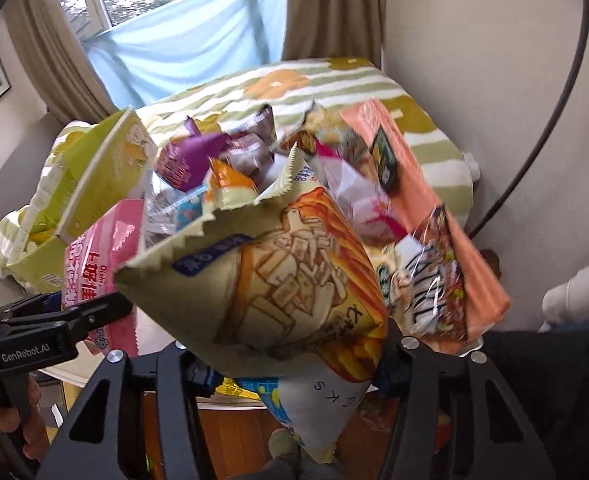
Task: Organize snacks
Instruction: 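Carry both bags over the cardboard box and open both tools to drop them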
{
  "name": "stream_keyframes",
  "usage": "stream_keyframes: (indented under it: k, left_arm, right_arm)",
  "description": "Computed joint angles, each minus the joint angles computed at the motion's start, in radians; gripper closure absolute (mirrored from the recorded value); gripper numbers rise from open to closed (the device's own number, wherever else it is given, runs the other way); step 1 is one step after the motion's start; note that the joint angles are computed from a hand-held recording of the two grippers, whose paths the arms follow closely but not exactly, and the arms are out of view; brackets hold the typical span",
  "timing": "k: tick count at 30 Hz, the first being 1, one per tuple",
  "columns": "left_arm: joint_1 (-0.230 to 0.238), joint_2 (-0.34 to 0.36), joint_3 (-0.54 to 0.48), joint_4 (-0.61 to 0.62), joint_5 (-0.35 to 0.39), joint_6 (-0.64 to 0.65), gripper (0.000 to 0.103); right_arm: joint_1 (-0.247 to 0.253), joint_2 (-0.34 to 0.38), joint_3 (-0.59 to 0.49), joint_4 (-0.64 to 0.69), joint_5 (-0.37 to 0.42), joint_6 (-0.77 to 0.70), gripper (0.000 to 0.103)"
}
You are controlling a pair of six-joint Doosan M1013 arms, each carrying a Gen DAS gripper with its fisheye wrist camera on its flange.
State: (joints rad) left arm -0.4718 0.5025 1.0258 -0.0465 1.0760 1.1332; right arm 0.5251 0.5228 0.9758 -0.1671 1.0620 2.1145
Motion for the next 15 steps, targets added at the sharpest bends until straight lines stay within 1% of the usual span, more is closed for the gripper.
stream_keyframes:
  k: [4, 9, 12, 15]
  left_arm:
    - [-0.011, -0.026, -0.007, 0.079, -0.005, -0.07, 0.027]
    - [-0.02, -0.054, -0.017, 0.219, 0.008, -0.179, 0.027]
    - [-0.007, -0.075, -0.013, 0.276, 0.015, -0.236, 0.027]
    - [0.015, -0.092, -0.012, 0.321, 0.03, -0.261, 0.027]
  right_arm:
    - [-0.005, -0.011, -0.017, 0.017, -0.021, -0.058, 0.053]
    - [-0.009, -0.005, -0.065, 0.05, -0.062, -0.174, 0.053]
    - [-0.007, 0.026, -0.132, 0.098, -0.078, -0.271, 0.053]
    - [0.001, 0.071, -0.221, 0.148, -0.066, -0.347, 0.053]
